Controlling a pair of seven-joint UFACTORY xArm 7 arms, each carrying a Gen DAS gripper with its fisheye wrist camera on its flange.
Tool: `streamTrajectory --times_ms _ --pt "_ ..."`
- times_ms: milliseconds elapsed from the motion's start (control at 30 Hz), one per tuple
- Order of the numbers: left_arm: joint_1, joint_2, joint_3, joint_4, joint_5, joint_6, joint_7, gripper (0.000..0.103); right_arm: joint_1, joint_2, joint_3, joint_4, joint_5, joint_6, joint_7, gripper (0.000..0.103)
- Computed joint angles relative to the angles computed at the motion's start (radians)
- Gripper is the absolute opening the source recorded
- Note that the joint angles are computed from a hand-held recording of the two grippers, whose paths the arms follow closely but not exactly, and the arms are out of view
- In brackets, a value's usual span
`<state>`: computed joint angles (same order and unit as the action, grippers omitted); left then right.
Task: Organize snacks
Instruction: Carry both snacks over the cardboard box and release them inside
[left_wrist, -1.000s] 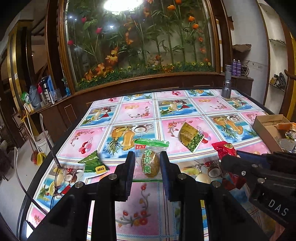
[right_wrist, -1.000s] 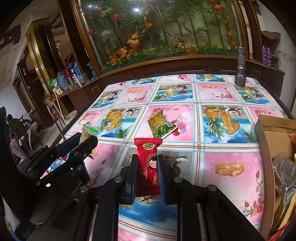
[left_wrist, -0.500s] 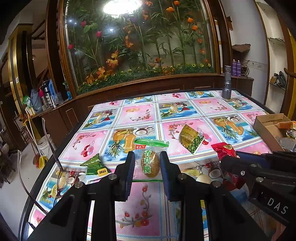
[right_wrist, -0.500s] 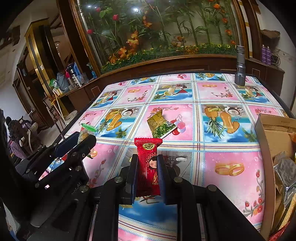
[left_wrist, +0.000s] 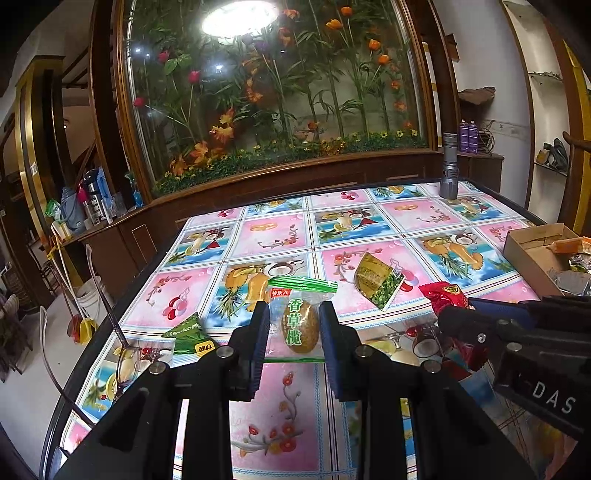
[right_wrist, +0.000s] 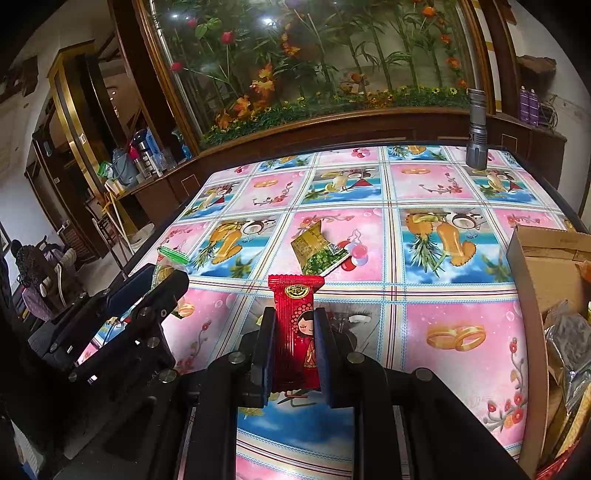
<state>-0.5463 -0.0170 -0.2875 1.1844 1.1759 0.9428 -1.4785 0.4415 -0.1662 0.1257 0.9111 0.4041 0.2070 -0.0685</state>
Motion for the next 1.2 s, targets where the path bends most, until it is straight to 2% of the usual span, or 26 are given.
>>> streamTrajectory --times_ms 367,867,1000,1200 --pt "0.000 -0.001 0.000 -0.001 -0.001 -0.003 -0.001 0.027 0.001 -0.009 -0.011 -0.003 0.022 -0.005 -0.004 0.021" --pt "0.017 -0.012 0.003 -0.016 -0.011 -0.050 -0.012 0.027 -0.001 -0.041 -0.035 -0.015 0.057 -0.028 -0.011 0.021" --pt "0.026 -0.019 0.004 -0.023 -0.018 -0.073 -0.017 0.027 -0.016 -0.079 -0.059 -0.040 0.065 -0.060 0.010 0.021" --pt "0.033 -0.027 0.000 -0.028 -0.016 -0.093 -0.009 0.027 -0.027 -0.146 -0.150 -0.082 0.098 -0.076 0.047 0.021"
